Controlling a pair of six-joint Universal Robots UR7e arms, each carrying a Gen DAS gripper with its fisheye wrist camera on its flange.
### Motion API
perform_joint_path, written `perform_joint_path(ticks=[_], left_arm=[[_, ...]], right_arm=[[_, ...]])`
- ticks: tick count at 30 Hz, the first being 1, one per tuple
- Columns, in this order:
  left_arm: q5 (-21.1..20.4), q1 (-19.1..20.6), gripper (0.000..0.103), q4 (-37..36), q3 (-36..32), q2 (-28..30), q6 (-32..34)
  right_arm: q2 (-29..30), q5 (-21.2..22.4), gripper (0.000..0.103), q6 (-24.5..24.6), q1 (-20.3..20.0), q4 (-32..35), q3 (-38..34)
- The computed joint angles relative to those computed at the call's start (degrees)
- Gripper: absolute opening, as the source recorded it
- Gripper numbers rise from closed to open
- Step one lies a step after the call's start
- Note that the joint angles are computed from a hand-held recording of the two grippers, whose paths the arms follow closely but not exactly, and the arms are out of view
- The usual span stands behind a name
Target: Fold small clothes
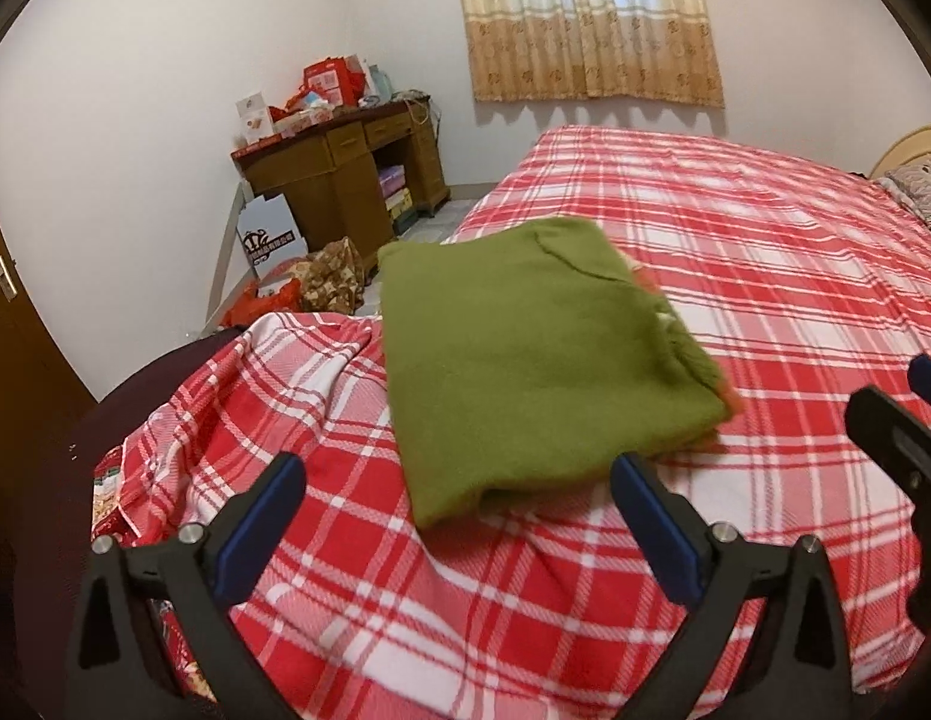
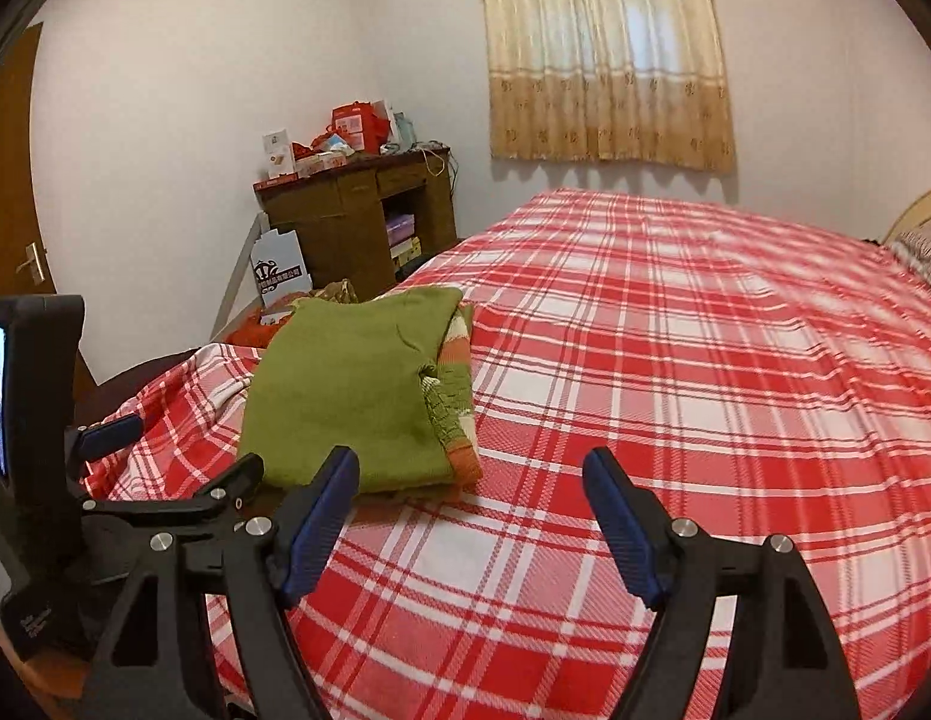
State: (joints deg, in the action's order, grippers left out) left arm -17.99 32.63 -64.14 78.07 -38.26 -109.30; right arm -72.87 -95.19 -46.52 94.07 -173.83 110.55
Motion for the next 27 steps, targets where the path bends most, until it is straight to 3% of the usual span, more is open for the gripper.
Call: perform_joint_path(ticks=[8, 12, 16, 27], left_arm=[[0.33, -2.36, 0.103, 6.04, -0.54, -0.76, -6.4], [-0.55, -3.31, 0.103, 15.86, -5.07, 1.6, -12.88], [0.13, -4.57, 0.103, 21.26, -7.19, 2.58, -16.75], [0.02, -8.29, 0.103, 54.34, -17.98, 7.63, -47.27]], right_arm=[[-2.72, -2.53, 0.078, -1.22, 2.45, -2.97, 2.44], [-3.6, -2.94, 0.078, -1.23, 3.02, -3.6, 3.24], [-4.49, -3.04, 0.078, -1.87, 3.7, -4.98, 3.79], [-8.28, 0.31, 0.078, -3.32, 5.24, -7.53, 5.73]])
